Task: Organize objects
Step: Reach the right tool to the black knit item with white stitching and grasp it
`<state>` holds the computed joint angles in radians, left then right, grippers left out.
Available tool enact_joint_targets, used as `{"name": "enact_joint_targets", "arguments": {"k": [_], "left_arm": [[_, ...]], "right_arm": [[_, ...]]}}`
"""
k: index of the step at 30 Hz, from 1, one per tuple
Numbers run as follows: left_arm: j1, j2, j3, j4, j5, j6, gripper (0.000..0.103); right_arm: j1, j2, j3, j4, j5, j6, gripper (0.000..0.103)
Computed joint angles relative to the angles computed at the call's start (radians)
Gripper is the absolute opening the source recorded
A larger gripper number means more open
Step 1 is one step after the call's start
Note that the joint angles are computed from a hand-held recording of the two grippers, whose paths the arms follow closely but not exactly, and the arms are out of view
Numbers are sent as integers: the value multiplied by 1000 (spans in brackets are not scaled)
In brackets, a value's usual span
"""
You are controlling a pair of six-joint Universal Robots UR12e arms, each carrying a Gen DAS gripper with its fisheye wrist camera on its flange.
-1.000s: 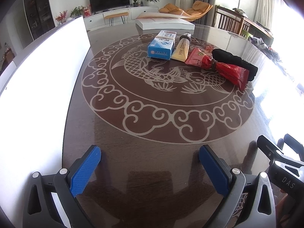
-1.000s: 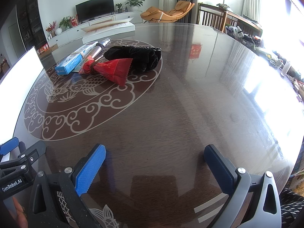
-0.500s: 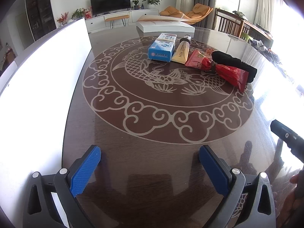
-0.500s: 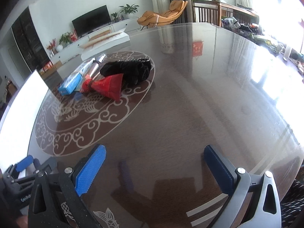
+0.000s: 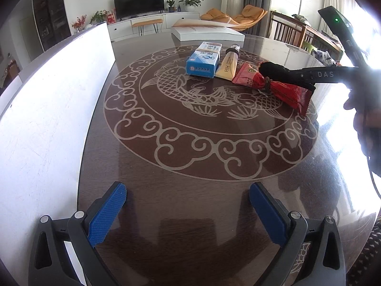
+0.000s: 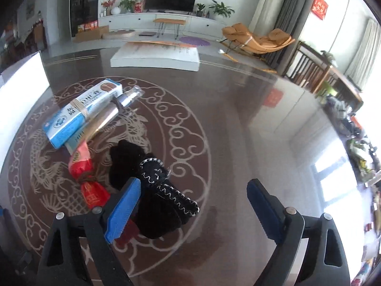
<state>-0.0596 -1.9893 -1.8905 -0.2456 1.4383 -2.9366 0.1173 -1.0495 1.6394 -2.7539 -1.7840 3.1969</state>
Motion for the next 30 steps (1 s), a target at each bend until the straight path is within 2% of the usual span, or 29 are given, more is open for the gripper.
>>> {"name": "enact_joint_targets", "arguments": {"k": [3, 4, 5, 6, 7, 9, 12, 14, 16, 17, 18, 21, 23, 24, 27, 30], "left_arm": [[0, 0, 0, 0, 0, 0, 103], [0, 0, 0, 0, 0, 0, 103], [0, -1, 0, 1, 0, 0, 103], [0, -1, 0, 1, 0, 0, 103], [0, 0, 0, 0, -1, 0, 103], [0, 0, 0, 0, -1, 0, 103], [1, 0, 1, 1, -1, 0, 103], [0, -1, 0, 1, 0, -1, 103], [0, 0, -1, 2, 1, -3, 103], [0, 0, -1, 2, 1, -3, 103], [0, 1, -3, 3, 1, -4, 103], [0, 1, -2, 3, 1, -3, 103], [0, 1, -2, 3, 1, -3, 103], [1, 1, -3, 3, 1, -3, 103], [0, 1, -2, 3, 0, -3, 103], [0, 1, -3, 4, 1, -3, 103]], "right_arm": [[15, 9, -7, 57, 118, -86, 75], [25, 8, 3, 59, 154, -124, 67], [32, 0, 23, 20, 185, -135, 63], [34, -6, 33, 22, 222, -124, 52], [34, -13, 44, 19, 253, -91, 48], [22, -31, 72, -2, 323, -14, 47], [9, -57, 101, 11, 331, 69, 48], [-7, -75, 116, 29, 357, 92, 56], [-15, -89, 126, 6, 367, 108, 66], [-18, -93, 127, -10, 370, 122, 66], [-22, -91, 119, -14, 376, 156, 66], [-36, -52, 53, 50, 425, 322, 66], [-36, -10, -5, 93, 445, 369, 66], [-32, 6, -25, 102, 439, 376, 65], [-16, 31, -43, 91, 388, 348, 37], [-24, 7, -1, 69, 393, 350, 35]]}}
